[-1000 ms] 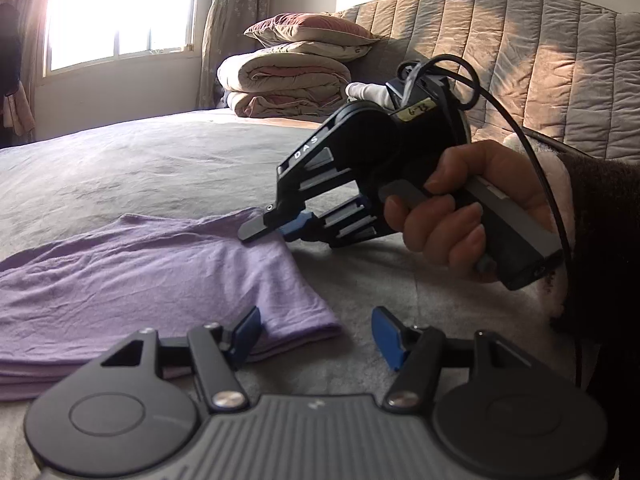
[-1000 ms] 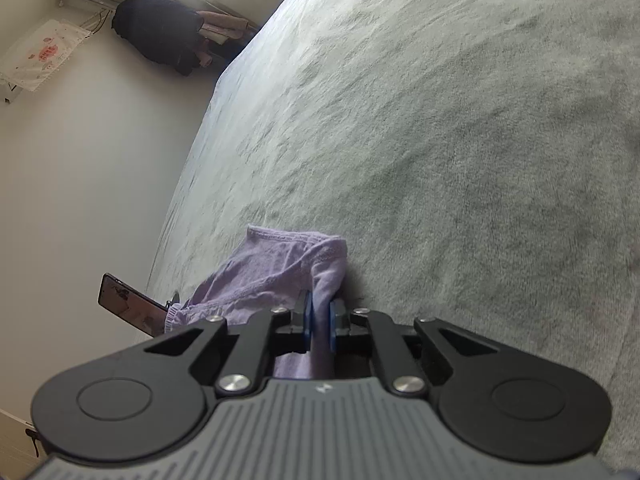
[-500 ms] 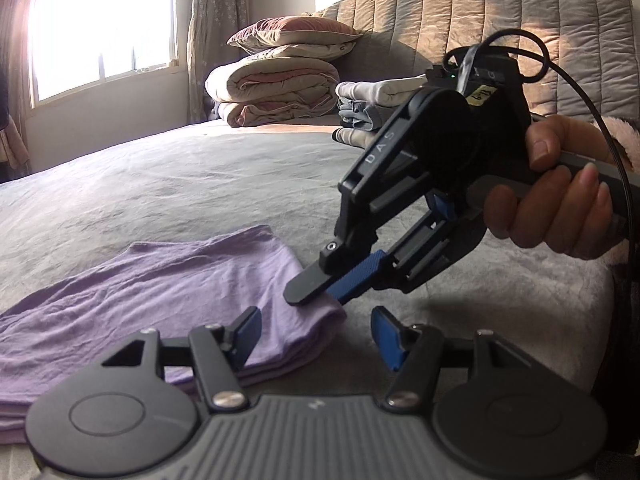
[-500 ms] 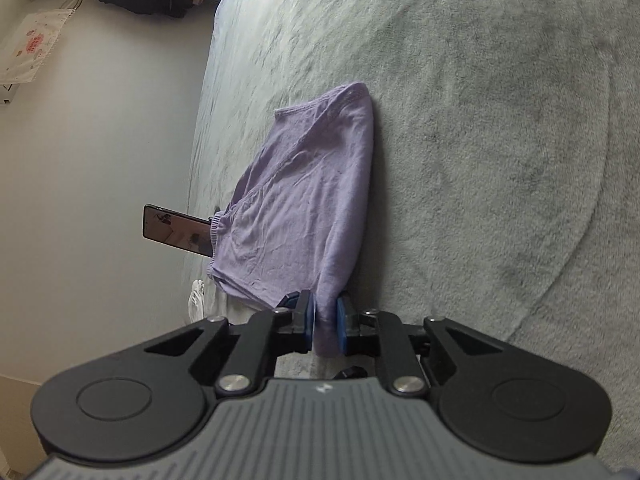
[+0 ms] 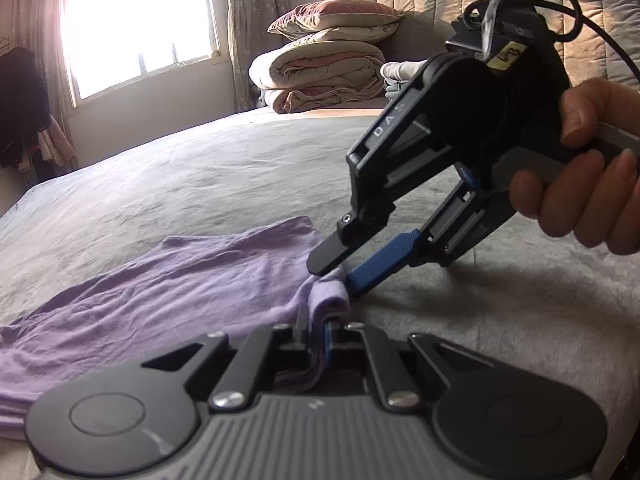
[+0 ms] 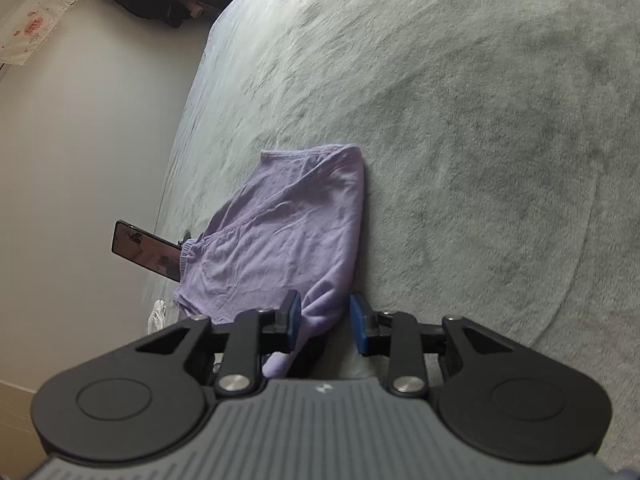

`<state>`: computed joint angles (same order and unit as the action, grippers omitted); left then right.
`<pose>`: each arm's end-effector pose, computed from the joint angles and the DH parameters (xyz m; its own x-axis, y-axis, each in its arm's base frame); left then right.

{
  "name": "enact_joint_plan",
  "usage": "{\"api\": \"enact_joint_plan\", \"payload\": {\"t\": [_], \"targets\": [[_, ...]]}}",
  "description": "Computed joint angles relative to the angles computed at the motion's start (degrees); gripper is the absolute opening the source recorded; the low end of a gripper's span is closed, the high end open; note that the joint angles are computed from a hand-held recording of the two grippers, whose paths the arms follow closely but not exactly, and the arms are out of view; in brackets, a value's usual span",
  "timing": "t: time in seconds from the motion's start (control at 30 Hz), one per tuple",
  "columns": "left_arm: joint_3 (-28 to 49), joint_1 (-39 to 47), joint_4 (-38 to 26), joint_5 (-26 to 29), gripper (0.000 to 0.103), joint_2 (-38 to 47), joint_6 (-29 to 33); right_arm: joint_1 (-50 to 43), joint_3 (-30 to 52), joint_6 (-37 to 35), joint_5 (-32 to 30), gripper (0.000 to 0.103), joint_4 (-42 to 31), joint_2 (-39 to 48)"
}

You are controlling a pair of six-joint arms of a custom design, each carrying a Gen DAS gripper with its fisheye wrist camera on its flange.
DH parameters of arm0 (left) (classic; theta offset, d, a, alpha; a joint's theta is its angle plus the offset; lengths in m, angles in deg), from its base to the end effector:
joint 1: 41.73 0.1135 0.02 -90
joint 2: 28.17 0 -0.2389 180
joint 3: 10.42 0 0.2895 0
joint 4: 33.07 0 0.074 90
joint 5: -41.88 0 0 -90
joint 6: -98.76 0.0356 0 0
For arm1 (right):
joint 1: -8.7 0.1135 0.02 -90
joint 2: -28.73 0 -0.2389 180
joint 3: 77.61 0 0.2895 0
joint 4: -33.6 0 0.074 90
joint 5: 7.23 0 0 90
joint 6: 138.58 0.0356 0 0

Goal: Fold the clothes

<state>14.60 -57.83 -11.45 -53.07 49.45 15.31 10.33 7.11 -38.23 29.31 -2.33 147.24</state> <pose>0.2300 -0.0632 0.0605 -0.4679 0.2533 -0.8467 0.2603 0.9550 0.1419 0.4066 0.0402 0.0731 -0.9754 0.0793 -0.2056 -0.1220 0.5825 0.8036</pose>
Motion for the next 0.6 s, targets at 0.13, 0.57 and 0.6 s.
{"api": "enact_joint_plan", "payload": {"t": [0.13, 0.57, 0.6], "targets": [[-0.8, -1.7, -0.1, -2.9, 0.004, -1.7, -3.1, 1.3, -1.7, 7.5, 1.1, 0.031, 14.0, 1.7], [2.7, -11.9, -6.8, -14.4, 0.003, -5.0, -11.2, -1.3, -5.4, 15.3, 7.8, 0.005, 28.5, 1.1], [2.8, -12.7, -7.2, -14.4, 0.003, -5.4, -12.4, -2.0, -5.2, 14.7, 7.6, 0.005, 27.4, 0.8]]}}
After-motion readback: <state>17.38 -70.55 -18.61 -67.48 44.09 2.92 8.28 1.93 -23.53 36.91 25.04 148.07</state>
